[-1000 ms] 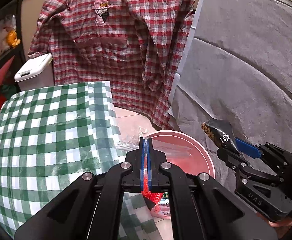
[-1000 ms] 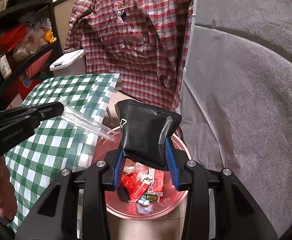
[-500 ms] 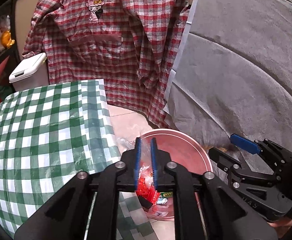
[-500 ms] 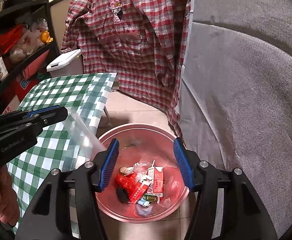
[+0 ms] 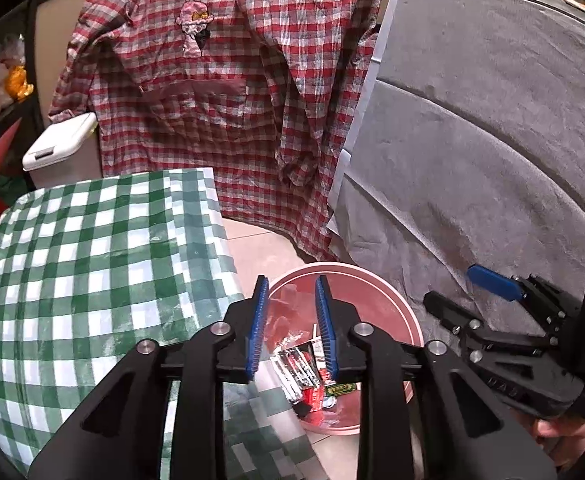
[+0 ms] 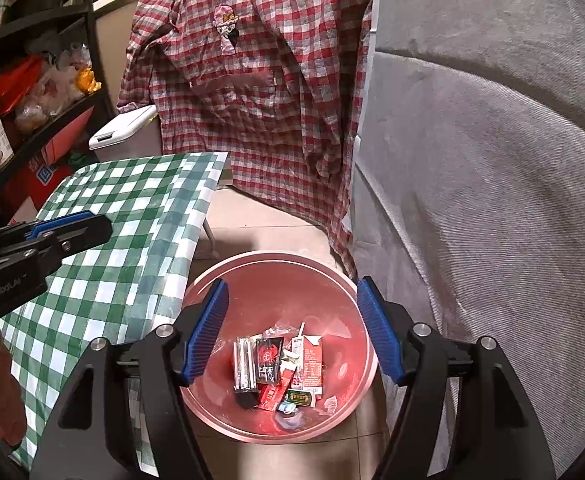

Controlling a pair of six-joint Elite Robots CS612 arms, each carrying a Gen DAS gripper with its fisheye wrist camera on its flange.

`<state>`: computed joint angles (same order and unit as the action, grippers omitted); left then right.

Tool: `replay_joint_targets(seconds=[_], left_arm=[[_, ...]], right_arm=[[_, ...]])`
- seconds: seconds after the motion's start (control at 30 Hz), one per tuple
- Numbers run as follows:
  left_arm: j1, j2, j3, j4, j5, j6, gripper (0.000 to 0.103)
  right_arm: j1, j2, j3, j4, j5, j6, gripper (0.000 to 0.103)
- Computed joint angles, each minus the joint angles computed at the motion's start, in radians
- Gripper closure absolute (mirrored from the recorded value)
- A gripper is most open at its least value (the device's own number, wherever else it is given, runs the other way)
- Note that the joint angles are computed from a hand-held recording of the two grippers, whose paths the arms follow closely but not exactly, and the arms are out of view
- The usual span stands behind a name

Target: Collect trash

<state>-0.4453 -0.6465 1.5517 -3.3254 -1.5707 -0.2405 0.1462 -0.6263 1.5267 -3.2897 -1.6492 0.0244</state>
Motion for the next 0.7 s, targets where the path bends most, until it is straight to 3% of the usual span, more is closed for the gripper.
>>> replay_joint_targets(seconds=[0.23, 0.37, 0.5, 0.57, 0.63, 0.7], left_arm=[[0.001, -0.044, 0.086, -0.094, 0.037, 0.026, 0.063], [0.002, -0.081, 0.153, -0.180, 0.065, 0.021, 0.047], [0.001, -0.111, 0.222, -0.266, 0.093, -0.027, 0.040], [-0.005, -0.122, 0.257, -0.314, 0.118, -0.050, 0.028], [-0.013, -0.131, 0.291, -0.358, 0.148, -0.068, 0.025], [-0.024, -0.142, 0.328, -0.383, 0.181, -0.090, 0.016]], right_arm=[[0.002, -0.038, 0.073, -0.116, -0.011, 0.024, 0.025], [0.016, -0.065, 0.131, -0.232, -0.073, 0.028, 0.014], [0.029, -0.089, 0.193, -0.317, -0.096, 0.055, 0.007], [0.039, -0.100, 0.227, -0.357, -0.117, 0.051, 0.005], [0.049, -0.104, 0.250, -0.391, -0.136, 0.036, 0.005], [0.060, -0.108, 0.273, -0.422, -0.162, 0.028, 0.005]])
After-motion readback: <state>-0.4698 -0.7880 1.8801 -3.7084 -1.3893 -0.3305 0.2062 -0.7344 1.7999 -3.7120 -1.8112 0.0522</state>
